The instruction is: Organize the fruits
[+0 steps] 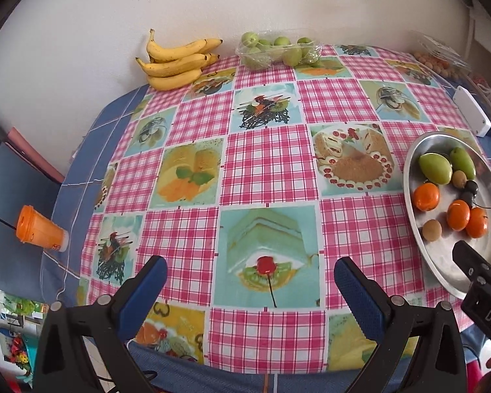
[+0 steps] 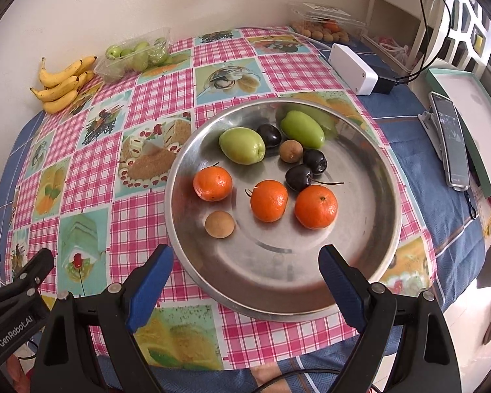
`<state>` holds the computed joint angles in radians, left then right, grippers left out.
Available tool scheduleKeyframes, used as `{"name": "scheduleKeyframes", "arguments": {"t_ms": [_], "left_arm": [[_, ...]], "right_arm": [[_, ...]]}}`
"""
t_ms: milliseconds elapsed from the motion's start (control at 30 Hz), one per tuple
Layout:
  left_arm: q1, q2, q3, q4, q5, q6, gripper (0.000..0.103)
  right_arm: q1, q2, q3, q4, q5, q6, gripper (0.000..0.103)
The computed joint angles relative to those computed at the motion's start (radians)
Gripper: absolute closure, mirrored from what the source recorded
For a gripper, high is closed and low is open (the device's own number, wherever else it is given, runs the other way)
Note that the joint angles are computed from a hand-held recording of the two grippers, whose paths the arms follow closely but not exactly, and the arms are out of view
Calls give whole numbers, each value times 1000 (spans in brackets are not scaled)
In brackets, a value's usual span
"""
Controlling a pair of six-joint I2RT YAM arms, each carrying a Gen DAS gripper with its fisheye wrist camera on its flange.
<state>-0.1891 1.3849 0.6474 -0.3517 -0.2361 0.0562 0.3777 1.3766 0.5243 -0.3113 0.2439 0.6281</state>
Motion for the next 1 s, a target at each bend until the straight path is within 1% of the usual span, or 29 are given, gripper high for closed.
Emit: {"name": "scheduleKeyframes", "arguments": {"t_ms": [167, 567, 833, 1000], "left_arm": [[4, -48, -24, -12, 6, 0, 0], [60, -118, -37, -37, 80, 14, 0], [115, -96, -22, -51, 136, 10, 0], [121, -85, -18, -52, 144, 6, 0]], "right_arm": [[7, -59, -22, -17, 11, 14, 12], [22, -134, -49, -42, 34, 28, 12], [28, -125, -45, -41, 35, 24, 12], [27, -122, -44, -40, 33, 21, 12]]}}
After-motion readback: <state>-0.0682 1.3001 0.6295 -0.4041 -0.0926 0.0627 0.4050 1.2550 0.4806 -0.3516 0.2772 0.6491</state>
